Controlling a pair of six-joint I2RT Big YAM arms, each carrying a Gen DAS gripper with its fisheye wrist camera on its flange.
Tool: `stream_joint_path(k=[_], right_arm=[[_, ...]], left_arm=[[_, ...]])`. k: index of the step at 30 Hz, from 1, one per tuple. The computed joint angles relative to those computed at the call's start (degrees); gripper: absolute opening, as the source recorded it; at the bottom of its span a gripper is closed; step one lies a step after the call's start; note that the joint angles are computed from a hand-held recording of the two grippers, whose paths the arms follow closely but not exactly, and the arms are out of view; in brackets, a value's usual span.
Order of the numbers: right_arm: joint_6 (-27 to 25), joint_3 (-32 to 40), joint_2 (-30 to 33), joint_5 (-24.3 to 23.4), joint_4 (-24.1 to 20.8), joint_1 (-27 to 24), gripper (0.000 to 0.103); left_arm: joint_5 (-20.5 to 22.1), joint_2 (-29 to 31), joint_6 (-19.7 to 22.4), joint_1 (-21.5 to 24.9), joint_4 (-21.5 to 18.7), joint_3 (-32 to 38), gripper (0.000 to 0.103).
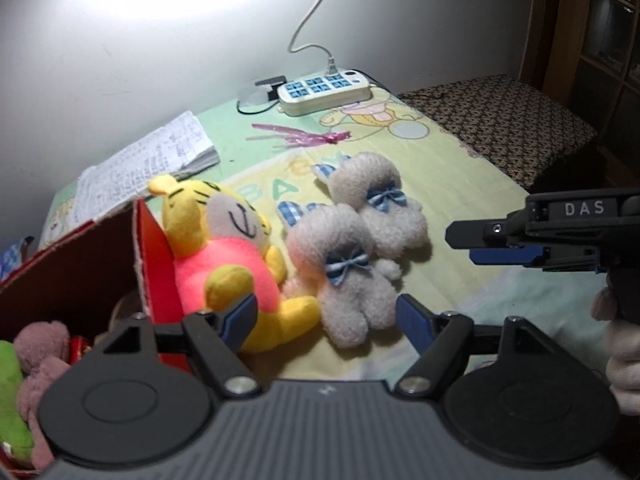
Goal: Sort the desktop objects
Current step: 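Move both grippers over to the yellow-pink tiger plush on the bed, then close both grippers on the yellow-pink tiger plush and lift it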
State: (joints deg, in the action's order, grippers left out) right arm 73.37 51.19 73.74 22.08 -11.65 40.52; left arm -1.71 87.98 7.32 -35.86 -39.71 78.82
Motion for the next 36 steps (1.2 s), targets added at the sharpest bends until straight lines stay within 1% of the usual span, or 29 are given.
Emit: stream_joint_path(k=[1,2,4,5,8,10,11,13,14,16,19,21,22,23,24,25,28,30,32,33,34,36], right_arm=[[-0.53,-0.57,0.02,-2.23,2.0,-0.77,0.047],[-0.75,-1.12,0.19,-5.12,4.5,-1.69,0.047],[-1.16,-1.77,1.09,-10.35,9.57,-3.2,0.047],[-1.53,-1.62,1.94,-13.19,12.06,-3.91,0.047],[-1.07,0.27,5.96,-21.42,18.07,-5.67,0.047],[-1.27,2.45,8.69,-24.83,20.24,-6.08,0.047],[-2.97,4.01,10.01,-26.24,20.78,-6.1,0.047],[-6.87,6.92,11.94,-28.25,20.76,-5.84,0.05],[-8.59,8.4,12.71,-28.92,20.36,-5.6,0.054],[-11.13,11.01,14.35,-29.09,19.27,-5.34,0.062],[-14.69,15.21,17.33,-27.91,16.03,-4.84,0.062],[-14.88,17.16,19.03,-26.93,13.72,-4.58,0.061],[-14.39,17.41,19.63,-27.17,13.09,-4.66,0.059],[-14.02,17.73,20.24,-27.31,12.81,-4.59,0.049],[-14.15,18.24,20.61,-26.74,11.54,-4.44,0.037],[-14.53,18.55,20.68,-26.11,10.19,-4.33,0.028],[-12.58,16.29,19.02,-27.2,12.81,-4.71,0.024],[-12.48,14.42,16.76,-28.49,14.61,-4.84,0.024],[-12.84,12.47,13.46,-30.89,15.3,-4.64,0.024],[-13.37,11.75,12.07,-31.59,14.81,-4.43,0.024],[-14.41,11.11,10.3,-32.06,13.18,-3.96,0.024],[-16.89,10.02,6.82,-32.24,7.77,-2.83,0.024]], left_arm=[[-0.91,-0.11,-0.37,0.3,0.16,0.07,0.077],[-0.87,-0.23,-0.91,0.92,-0.09,0.27,0.075],[0.84,-0.86,-2.15,2.38,-0.41,0.22,0.075],[1.5,-1.29,-2.79,3.0,-0.41,0.02,0.077],[0.38,-2.4,-4.49,4.15,-0.57,-0.71,0.076],[2.04,-3.13,-5.71,5.1,-0.86,-1.0,0.076],[2.07,-3.85,-6.33,5.41,-0.76,-1.42,0.076],[1.83,-5.61,-6.27,5.95,-0.47,-2.57,0.077],[1.66,-6.54,-6.14,6.25,-0.53,-3.13,0.079],[1.17,-7.89,-6.16,6.74,-0.78,-3.99,0.08],[-0.01,-9.17,-7.15,7.29,-1.15,-5.03,0.08],[-0.34,-9.48,-8.28,7.76,-1.42,-5.47,0.08],[-0.37,-9.67,-8.63,7.9,-1.43,-5.71,0.08],[-0.33,-9.87,-8.81,8.02,-1.42,-5.91,0.08],[-0.34,-10.09,-8.82,8.14,-1.43,-6.07,0.08],[-0.42,-10.3,-8.64,8.26,-1.36,-6.2,0.08],[0.67,-10.88,-8.18,8.82,-1.16,-6.13,0.08],[2.79,-11.22,-8.25,9.41,-1.29,-5.92,0.081],[5.17,-11.45,-8.04,9.8,-1.49,-5.68,0.081],[5.97,-11.58,-7.77,9.88,-1.49,-5.7,0.081],[6.84,-11.79,-7.32,9.91,-1.46,-5.81,0.081],[8.23,-12.19,-6.34,9.86,-1.62,-6.14,0.081]])
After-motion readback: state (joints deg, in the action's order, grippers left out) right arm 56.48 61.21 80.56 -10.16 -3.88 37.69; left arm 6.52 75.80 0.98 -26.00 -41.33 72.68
